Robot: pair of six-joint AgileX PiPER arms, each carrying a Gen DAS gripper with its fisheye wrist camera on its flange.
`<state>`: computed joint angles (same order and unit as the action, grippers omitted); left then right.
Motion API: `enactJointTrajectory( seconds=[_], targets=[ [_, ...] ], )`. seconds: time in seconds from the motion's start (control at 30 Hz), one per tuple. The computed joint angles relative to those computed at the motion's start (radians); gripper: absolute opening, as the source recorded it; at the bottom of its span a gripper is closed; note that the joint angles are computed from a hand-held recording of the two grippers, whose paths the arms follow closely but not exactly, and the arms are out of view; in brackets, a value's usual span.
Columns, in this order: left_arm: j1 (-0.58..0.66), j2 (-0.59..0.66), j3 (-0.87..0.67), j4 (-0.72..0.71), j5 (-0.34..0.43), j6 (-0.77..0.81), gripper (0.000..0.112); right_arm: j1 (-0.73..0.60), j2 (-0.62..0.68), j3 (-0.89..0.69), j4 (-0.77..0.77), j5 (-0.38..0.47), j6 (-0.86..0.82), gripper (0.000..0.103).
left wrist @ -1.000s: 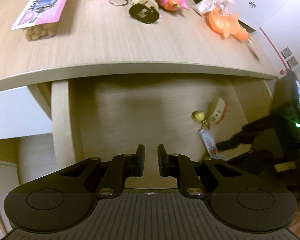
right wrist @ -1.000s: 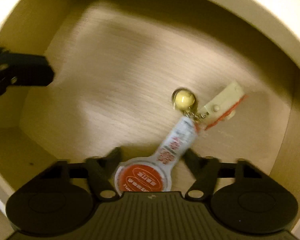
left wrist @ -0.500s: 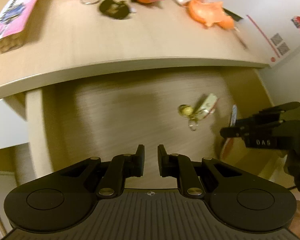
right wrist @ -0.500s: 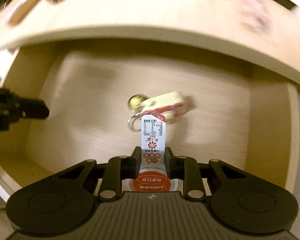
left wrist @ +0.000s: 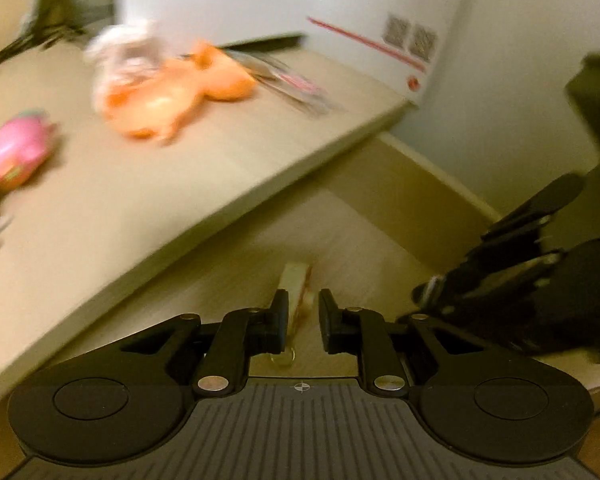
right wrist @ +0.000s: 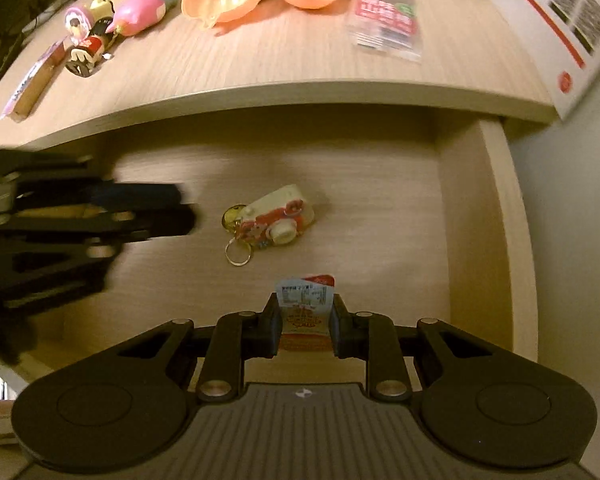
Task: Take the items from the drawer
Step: 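Grasp the lollipop with the right tool while the left grasps the bell keychain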
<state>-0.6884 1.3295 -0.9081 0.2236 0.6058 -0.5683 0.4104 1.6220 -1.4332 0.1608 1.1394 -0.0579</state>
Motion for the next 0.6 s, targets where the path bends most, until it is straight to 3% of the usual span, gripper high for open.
enactJointTrajectory(
  seconds=[0.13,0.23,0.37,0.6],
  targets=[
    [0.003,0.113,-0.081,0.018,0.063,0.027,0.021,-0.021,-0.023,0.036,0.016,-0.01,-0.022,0.023],
    [0.041,0.133,-0.088,-0.044,0.019,0.087,0.027,-0.034,-0.035,0.057,0.032,-0.02,-0.035,0.023],
    [0.093,0.203,-0.134,-0.198,0.039,0.231,0.029,-0.044,-0.041,0.063,0.048,-0.021,-0.055,0.023],
    [0.103,0.242,-0.135,-0.251,-0.011,0.231,0.03,-0.069,-0.044,0.061,0.064,-0.01,-0.08,0.023]
  ],
)
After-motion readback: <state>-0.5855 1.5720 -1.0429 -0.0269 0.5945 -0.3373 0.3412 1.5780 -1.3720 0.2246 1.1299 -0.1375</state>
